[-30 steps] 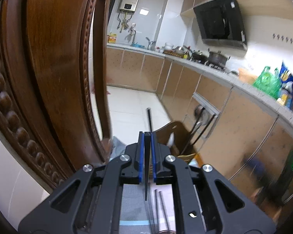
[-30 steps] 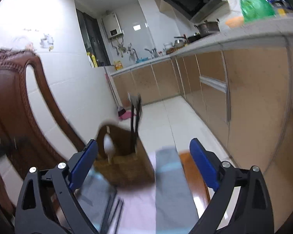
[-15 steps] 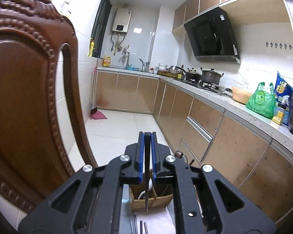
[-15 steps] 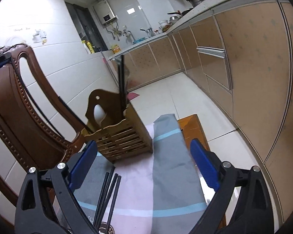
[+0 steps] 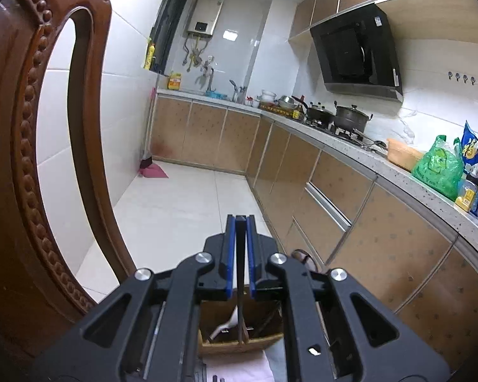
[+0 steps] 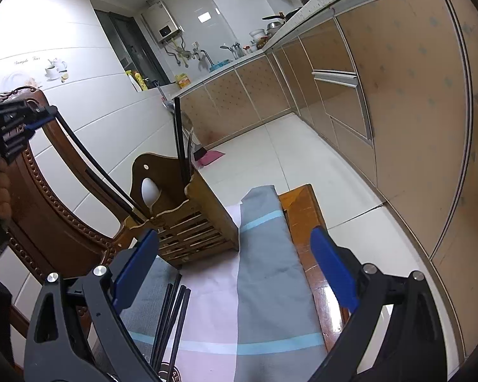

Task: Organize utensils
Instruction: 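Lower the chopsticks into the holder with the left tool and open while the right tool withdraws, then return the left tool to the remaining chopsticks and grasp several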

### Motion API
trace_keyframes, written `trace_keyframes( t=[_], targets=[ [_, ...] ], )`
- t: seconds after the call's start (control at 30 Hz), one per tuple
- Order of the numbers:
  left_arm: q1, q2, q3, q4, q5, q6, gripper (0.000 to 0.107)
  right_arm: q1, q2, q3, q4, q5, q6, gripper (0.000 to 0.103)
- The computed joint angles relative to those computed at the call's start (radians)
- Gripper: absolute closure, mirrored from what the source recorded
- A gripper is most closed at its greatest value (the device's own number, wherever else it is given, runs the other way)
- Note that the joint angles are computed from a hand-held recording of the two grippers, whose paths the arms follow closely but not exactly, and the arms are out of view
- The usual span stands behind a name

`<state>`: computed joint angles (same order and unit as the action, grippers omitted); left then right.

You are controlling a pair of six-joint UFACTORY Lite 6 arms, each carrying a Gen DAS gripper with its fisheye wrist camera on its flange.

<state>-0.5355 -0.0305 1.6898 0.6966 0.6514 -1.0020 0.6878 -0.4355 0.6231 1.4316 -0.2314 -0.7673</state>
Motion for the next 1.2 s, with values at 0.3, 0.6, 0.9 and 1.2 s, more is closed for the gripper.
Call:
trace_keyframes(
  t=[0.3,0.6,0.9,1.2],
  targets=[
    [0.062,0.021,0.044,-0.072,-0.024,0.069,0.100,0.004,0.041,0.024,-0.029,0.006,0.029,0.010],
    [0.080,0.078,0.045,-0.110,-0.044,0.083,0.100,0.024,0.069,0.039,-0.048,-0.005,0.052,0.010],
    [0.091,0.006,-0.261,-0.125,-0.161,0.012,0.032,0.034,0.101,0.064,-0.024,0.016,0.026,0.010],
    [-0.349,-0.313,-0.802,0.156,0.096,-0.349,0.021,0.169,0.185,0.131,0.366,-0.048,-0.386,0.010]
  ],
)
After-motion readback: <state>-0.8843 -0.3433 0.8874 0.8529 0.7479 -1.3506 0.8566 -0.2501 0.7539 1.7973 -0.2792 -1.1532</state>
